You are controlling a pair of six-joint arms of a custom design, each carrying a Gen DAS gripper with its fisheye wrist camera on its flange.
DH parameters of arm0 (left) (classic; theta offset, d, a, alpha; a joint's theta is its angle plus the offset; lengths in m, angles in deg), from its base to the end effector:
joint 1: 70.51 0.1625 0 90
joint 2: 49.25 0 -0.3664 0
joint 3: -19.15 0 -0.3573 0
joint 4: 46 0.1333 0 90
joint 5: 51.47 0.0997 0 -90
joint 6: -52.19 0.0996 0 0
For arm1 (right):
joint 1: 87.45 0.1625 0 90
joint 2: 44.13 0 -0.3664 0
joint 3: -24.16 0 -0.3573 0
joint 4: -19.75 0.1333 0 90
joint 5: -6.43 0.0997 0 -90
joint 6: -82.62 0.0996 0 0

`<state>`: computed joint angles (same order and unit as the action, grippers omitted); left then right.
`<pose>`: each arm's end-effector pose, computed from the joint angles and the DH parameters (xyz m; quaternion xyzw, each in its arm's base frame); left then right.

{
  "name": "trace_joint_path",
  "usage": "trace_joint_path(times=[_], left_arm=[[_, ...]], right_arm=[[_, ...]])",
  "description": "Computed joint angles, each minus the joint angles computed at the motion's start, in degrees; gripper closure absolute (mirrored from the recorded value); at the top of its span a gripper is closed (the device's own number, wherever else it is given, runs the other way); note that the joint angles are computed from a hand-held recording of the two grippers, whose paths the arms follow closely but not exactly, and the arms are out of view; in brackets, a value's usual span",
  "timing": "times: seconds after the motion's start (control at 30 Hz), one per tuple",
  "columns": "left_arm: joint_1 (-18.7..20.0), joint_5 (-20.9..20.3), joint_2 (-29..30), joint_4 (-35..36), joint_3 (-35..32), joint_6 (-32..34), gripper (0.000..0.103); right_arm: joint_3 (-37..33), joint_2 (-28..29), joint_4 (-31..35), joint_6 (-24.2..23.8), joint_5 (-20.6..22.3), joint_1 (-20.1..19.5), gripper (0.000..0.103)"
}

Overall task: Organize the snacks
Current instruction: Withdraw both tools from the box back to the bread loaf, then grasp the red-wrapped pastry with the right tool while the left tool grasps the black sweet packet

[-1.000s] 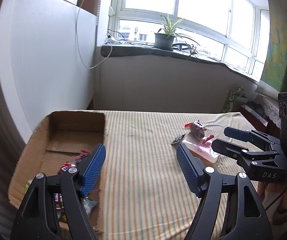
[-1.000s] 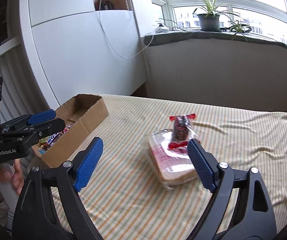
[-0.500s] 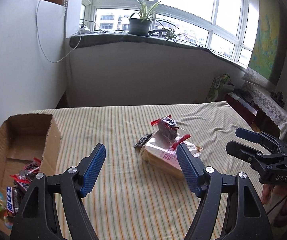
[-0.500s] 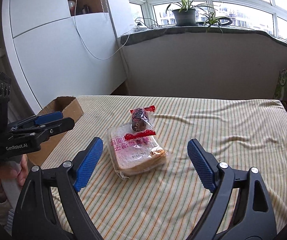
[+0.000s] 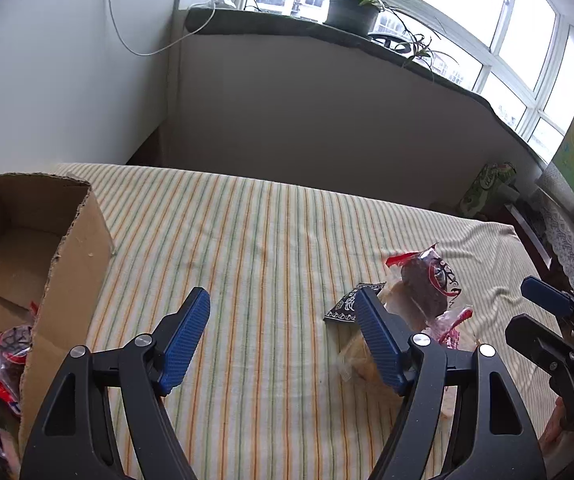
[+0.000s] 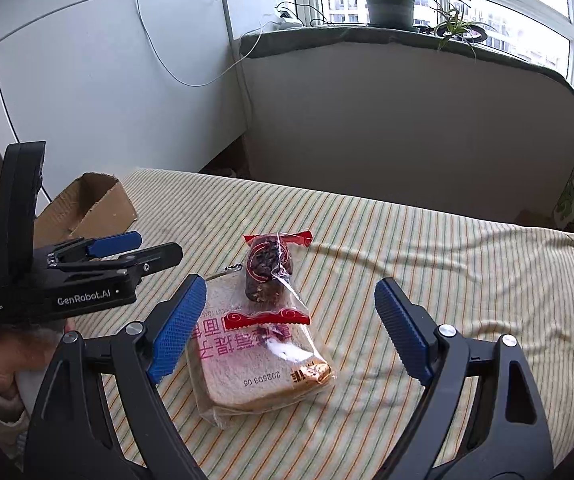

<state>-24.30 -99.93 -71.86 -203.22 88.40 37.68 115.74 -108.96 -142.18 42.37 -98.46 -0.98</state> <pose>-0.3426 -0.6455 0.0088 0.1712 0.9061 -0.3158 0.2234 0.0697 -0.6189 0.3362 0.2411 -0.8846 0.3088 0.2530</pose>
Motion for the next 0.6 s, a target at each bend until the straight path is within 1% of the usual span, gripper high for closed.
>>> trace_joint_path(times=[0.1,0.2,0.3,0.33,0.4,0.43,0.53,0.57,0.6], left_arm=[[0.32,-2.51,0.35,1.43,-0.24,2.36,0.028],[-0.08,-4.12,1.02,2.80,-0.23,4.45,0.028],[-0.30,-6.80,1.54,3.98,-0.68,5.16,0.028],[-0.24,-8.53,1.62,3.94,-0.71,5.17,0.028],[0.55,-15.03,1.65,4.66,-1.19,4.10,0.028],[0.86,-17.26,2.05,5.17,-1.66,3.33,0.027],[0.69,-18.14,1.36,4.39,-0.33,2.95,0.027],[0.71,-17.89,0.54,3.22,0.98,2.66,0.027],[0.72,-16.58,-0.37,2.01,2.36,2.27,0.027]], right_arm=[[-4.11,3.13,2.95,-0.60,-0.49,0.26,0.014],[-8.26,5.23,9.08,0.67,0.31,-0.41,0.014],[-9.71,5.91,11.21,0.15,-0.84,-0.94,0.014],[-9.85,5.85,11.48,0.23,-0.58,-1.24,0.014],[-11.08,5.99,13.37,0.99,0.51,-1.92,0.014],[-11.81,6.07,14.66,1.43,1.39,-2.23,0.014],[-13.85,6.79,17.49,1.50,2.88,-2.64,0.016],[-14.61,7.24,18.73,0.66,2.84,-2.59,0.027],[-15.20,7.68,19.38,-0.11,2.64,-2.52,0.047]])
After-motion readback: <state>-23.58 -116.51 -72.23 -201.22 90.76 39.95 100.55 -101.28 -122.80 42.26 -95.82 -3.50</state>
